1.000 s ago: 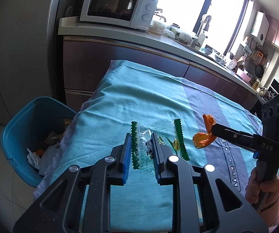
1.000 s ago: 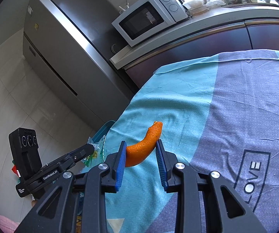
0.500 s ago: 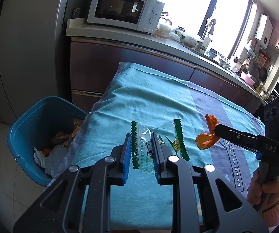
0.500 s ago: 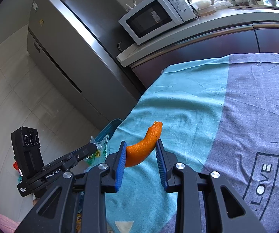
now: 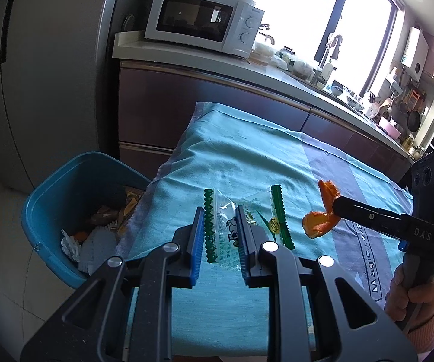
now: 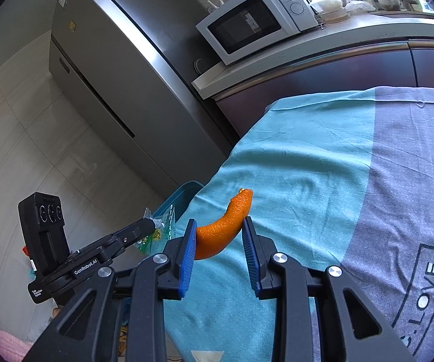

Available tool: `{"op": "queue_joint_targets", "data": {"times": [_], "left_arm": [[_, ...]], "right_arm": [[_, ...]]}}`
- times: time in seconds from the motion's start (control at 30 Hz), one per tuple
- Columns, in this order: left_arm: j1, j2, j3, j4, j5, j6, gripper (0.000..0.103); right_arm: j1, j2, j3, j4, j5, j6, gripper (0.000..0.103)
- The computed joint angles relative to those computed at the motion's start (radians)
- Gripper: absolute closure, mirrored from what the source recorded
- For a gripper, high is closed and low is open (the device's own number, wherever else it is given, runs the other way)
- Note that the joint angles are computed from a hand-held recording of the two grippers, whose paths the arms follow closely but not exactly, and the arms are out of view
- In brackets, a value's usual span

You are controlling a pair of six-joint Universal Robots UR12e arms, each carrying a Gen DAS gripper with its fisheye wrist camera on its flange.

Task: Collect trash
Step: 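Lift the wrapper and orange peel and swing both tools toward the teal bin, then lower the wrapper and orange peel over the teal bin with both tools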

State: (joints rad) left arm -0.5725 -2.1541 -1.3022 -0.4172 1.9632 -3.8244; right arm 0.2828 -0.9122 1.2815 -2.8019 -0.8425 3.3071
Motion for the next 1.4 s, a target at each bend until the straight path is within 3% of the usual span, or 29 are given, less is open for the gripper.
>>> {"op": "queue_joint_targets", "data": {"times": [1.4], "left_arm": [[0.015,0.053,-0.081,-0.002,0.076,-0.071,0.082]], "right_arm": [[0.043,0.045,-0.084,0.085,0.036,-0.068,0.074]]}}
